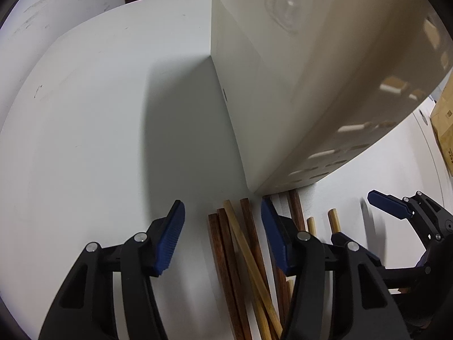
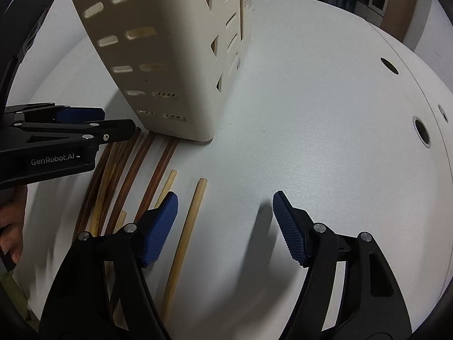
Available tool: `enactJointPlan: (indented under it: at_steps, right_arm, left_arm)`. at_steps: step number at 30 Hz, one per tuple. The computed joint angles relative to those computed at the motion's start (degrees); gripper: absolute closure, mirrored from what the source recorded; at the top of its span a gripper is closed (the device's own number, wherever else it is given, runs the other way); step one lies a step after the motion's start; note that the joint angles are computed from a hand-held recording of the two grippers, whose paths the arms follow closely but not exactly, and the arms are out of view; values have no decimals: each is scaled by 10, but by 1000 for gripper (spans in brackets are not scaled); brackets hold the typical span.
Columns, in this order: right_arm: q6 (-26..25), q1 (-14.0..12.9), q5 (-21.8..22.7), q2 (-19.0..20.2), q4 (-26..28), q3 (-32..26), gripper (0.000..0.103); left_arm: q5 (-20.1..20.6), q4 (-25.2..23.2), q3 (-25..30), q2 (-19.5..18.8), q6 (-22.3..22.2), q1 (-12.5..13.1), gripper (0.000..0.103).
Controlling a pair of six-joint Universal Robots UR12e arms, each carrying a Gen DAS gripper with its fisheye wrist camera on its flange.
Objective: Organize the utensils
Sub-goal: 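Close the right tool on a light wooden chopstick while the left tool grasps a brown one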
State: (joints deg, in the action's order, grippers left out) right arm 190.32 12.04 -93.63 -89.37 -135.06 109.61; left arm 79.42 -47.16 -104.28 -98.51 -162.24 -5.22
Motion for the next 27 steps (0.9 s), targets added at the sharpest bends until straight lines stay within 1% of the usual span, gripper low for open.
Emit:
enactJointPlan:
  at_steps: [1,2,4,6,8,9,11,13,14,18,19,21,22,24,26,27]
  right_arm:
    - [2,1,-3,1,4,-1,43]
    - [2,3,-8,1,2,0,45]
    - [2,6,-14,1,3,0,46]
    - [2,9,-18,0,4,-1,49]
    - [2,12,-22,-1,4,1,54]
    - [2,14,-21,-2,6,1,55]
    - [-2,14,-19,-9,8,8,62]
    - [-1,16,-17,-13,12,9,66]
    - [-3,17,-17,-16,11,11,70]
    - [-1,20,-17,-20,6,16,77]
    - [0,20,-16,-22,5,18,82]
    - [2,17,-12,-24,4,20,90]
    - [3,16,-8,-25,4,21,91]
    - [6,16,-4,-28,3,23,93]
    - [10,15,2,-31,4,26,97]
    - [13,14,6,-33,4,28,97]
  left_arm:
    - [2,-1,1,-1,0,0,49]
    - [2,-2,2,-2,-1,0,54]
    - [1,-6,4,-3,-3,0,56]
    - [2,-5,4,-3,0,0,62]
    - [4,-8,5,-2,3,-1,65]
    - [5,-8,5,-2,5,-1,68]
    - [8,-9,10,-4,6,-3,70]
    - [9,-14,11,-3,9,-3,72]
    - [10,-26,27,-8,7,-6,74]
    - [11,-28,32,-9,8,-7,78]
    - [11,-29,34,-9,8,-7,79]
    - [15,-28,31,-6,2,-12,83]
    - [16,-29,33,-5,2,-12,84]
    - [18,-30,34,-3,2,-12,91]
    - [19,-31,38,-3,6,-12,92]
    - [21,-30,37,-1,5,-14,94]
